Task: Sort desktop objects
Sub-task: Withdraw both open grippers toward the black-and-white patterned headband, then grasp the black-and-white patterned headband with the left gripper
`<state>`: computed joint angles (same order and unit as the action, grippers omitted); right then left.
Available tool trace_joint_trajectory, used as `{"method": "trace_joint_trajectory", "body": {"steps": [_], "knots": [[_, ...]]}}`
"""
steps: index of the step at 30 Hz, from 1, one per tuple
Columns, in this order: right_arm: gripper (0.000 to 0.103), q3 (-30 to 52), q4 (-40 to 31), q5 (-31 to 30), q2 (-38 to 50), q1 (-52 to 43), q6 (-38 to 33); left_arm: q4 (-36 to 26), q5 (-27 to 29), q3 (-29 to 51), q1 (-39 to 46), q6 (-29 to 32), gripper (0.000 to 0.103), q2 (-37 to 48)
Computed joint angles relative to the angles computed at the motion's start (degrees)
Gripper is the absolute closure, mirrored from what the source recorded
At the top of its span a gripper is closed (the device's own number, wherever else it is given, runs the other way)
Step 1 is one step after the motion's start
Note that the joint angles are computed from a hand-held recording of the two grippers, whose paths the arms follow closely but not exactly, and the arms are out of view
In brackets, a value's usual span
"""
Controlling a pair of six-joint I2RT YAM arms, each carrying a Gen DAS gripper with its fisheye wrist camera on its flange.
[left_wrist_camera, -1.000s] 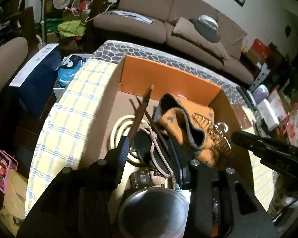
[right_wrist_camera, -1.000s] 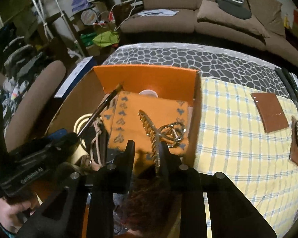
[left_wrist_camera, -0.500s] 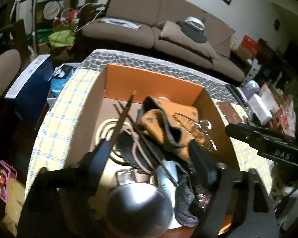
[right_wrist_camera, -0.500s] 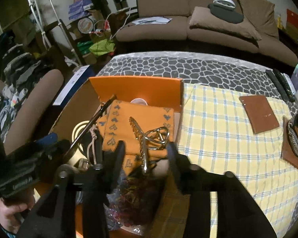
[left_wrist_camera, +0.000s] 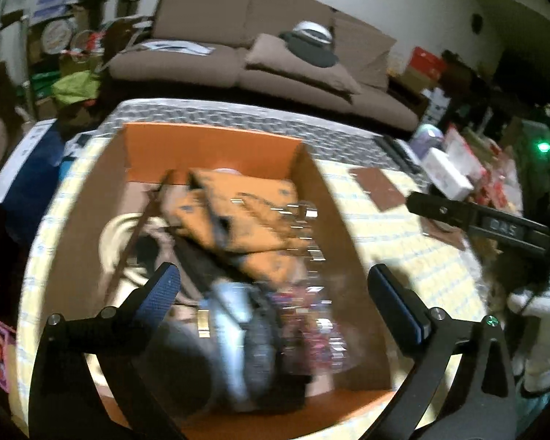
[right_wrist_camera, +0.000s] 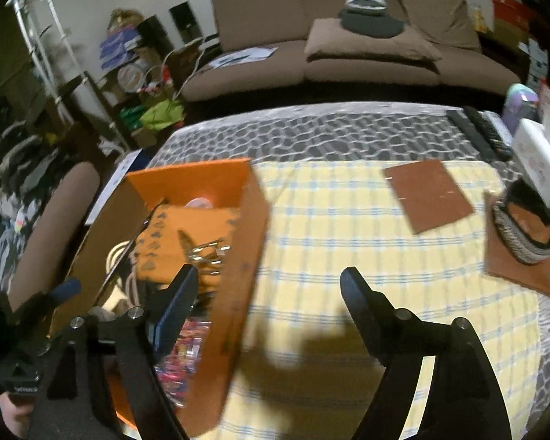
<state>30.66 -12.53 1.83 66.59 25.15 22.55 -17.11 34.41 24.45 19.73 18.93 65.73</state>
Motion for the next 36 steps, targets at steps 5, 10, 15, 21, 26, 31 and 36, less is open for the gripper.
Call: {"method": "trace_joint_trajectory", "body": {"steps": [5,10,15,21,26,31,36], "knots": [[0.022,-4.1,-3.1,-6.7,-6.7,-16.4,-7.5,3.4,-7.1,-1.3,-16.0,-10.7,0.0,-4.7],[0.022,-5.7,-3.6,-13.6,-7.2,-34.9,-17.8,10.0,-16.9,0.3,-33.4,-22.0,0.0,-0.9],[0.022,-5.5,-1.6,-20.5,-1.1,-51.6,-28.3,16.9,-23.5,5.3,-47.1,-30.2,0.0,10.6],[0.022,-4.0,1.8,-24.7,9.0,-64.8,-36.2,20.8,-28.2,16.5,-56.9,-34.4,0.0,27.9],[0.022,-3.0,3.5,-26.1,14.7,-70.6,-40.1,17.9,-29.2,32.9,-61.2,-36.5,0.0,43.6],[0.022,-2.5,5.4,-26.7,17.6,-72.8,-41.7,11.9,-30.9,52.1,-64.0,-38.5,0.0,58.6],[0.022,-3.2,8.5,-25.7,19.1,-72.1,-42.2,4.2,-35.9,70.6,-65.7,-40.8,0.001,71.8]]}}
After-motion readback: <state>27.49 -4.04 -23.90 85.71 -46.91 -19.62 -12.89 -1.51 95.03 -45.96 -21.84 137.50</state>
